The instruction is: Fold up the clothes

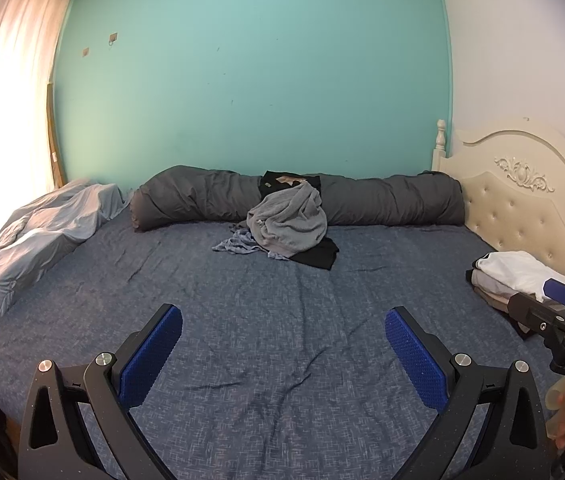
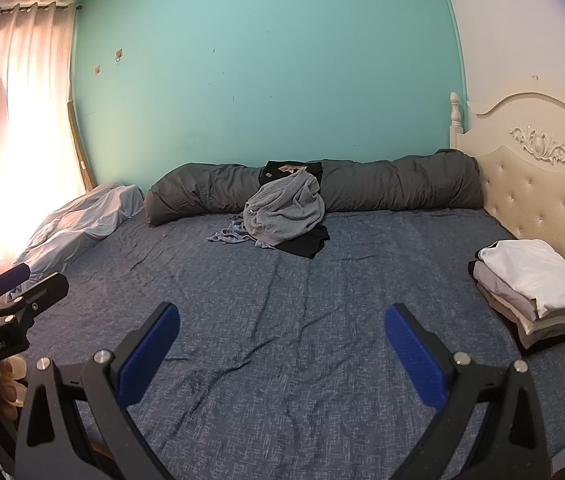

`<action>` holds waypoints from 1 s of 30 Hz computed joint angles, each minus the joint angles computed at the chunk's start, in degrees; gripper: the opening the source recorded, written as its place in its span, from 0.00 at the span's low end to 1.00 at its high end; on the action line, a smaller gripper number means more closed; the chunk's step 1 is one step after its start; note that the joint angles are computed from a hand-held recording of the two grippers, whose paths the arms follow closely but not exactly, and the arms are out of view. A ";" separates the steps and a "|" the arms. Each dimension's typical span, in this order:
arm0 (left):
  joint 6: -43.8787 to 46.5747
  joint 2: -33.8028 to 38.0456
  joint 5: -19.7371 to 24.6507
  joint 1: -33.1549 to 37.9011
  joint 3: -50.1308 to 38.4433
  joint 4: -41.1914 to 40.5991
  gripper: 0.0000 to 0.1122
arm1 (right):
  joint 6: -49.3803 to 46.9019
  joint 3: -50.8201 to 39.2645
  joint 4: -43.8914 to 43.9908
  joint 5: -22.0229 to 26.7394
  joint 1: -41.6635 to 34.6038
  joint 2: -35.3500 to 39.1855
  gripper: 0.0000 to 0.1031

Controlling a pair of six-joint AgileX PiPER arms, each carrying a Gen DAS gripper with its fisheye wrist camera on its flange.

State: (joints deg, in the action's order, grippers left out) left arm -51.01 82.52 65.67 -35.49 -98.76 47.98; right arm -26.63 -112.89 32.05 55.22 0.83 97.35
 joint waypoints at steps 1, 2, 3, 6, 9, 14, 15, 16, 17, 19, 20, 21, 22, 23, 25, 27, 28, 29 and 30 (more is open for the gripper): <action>-0.10 -0.10 -0.01 -0.08 0.14 0.06 0.92 | 0.20 -0.34 -0.15 0.17 0.03 0.14 1.00; -0.07 -0.30 -0.12 0.07 0.39 -0.02 0.92 | 0.28 -0.29 -0.21 0.12 0.09 0.09 1.00; 0.01 -0.29 -0.05 0.08 0.28 -0.08 0.92 | 0.24 -0.21 -0.18 0.08 0.10 0.03 1.00; 0.54 -0.44 -0.21 0.49 0.13 -0.56 0.92 | 0.06 -0.29 0.02 0.18 -0.02 0.06 1.00; 0.91 -0.45 -0.16 0.64 -0.14 -0.80 0.92 | -0.23 0.51 0.28 -0.10 -0.01 -0.31 1.00; 1.03 -0.92 -0.44 0.86 0.33 -1.01 0.92 | 0.32 0.12 -0.09 0.24 0.18 -0.20 1.00; 1.02 -0.96 -0.43 0.86 0.36 -0.99 0.92 | 0.35 0.18 -0.12 0.20 0.18 -0.23 1.00; 1.37 -0.82 -0.42 1.06 0.04 -1.25 0.92 | 0.39 0.22 -0.14 0.19 0.18 -0.24 1.00; 1.73 -0.66 -0.33 1.20 -0.38 -1.50 0.92 | 0.44 0.21 -0.12 0.22 0.19 -0.21 1.00; 1.75 -0.53 -0.32 1.13 -0.51 -1.44 0.92 | 0.62 -0.04 -0.19 0.35 0.20 -0.05 1.00; 1.75 -0.47 -0.32 1.09 -0.56 -1.41 0.92 | 0.70 -0.17 -0.23 0.42 0.20 0.03 1.00; 1.75 -0.41 -0.31 1.05 -0.62 -1.37 0.92 | 0.74 -0.29 -0.25 0.48 0.19 0.11 1.00; 1.62 -0.36 -0.28 0.92 -0.58 -1.24 0.92 | 0.66 -0.34 -0.18 0.51 0.13 0.13 1.00; 1.48 -0.55 -0.40 0.94 -0.23 -1.21 0.92 | 0.58 -0.39 -0.13 0.54 0.07 0.17 1.00; 1.58 -0.54 -0.46 1.02 -0.25 -1.42 0.92 | 0.50 -0.54 -0.09 0.57 0.03 0.25 1.00; 1.63 -0.43 -0.48 1.06 -0.35 -1.58 0.92 | 0.41 -0.31 -0.02 0.40 0.03 0.20 1.00; 1.65 -0.38 -0.46 1.05 -0.38 -1.63 0.92 | 0.41 -0.25 -0.03 0.36 0.03 0.20 1.00; 1.66 -0.33 -0.44 1.04 -0.42 -1.67 0.92 | 0.45 -0.30 -0.08 0.40 0.03 0.25 1.00; 1.93 -0.21 -0.52 1.28 -0.64 -1.90 0.92 | 0.52 -0.36 -0.14 0.43 0.05 0.29 1.00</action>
State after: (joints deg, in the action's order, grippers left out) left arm -49.08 82.31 65.15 -34.21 -99.40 46.08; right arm -26.11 -113.25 31.90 55.65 0.88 97.64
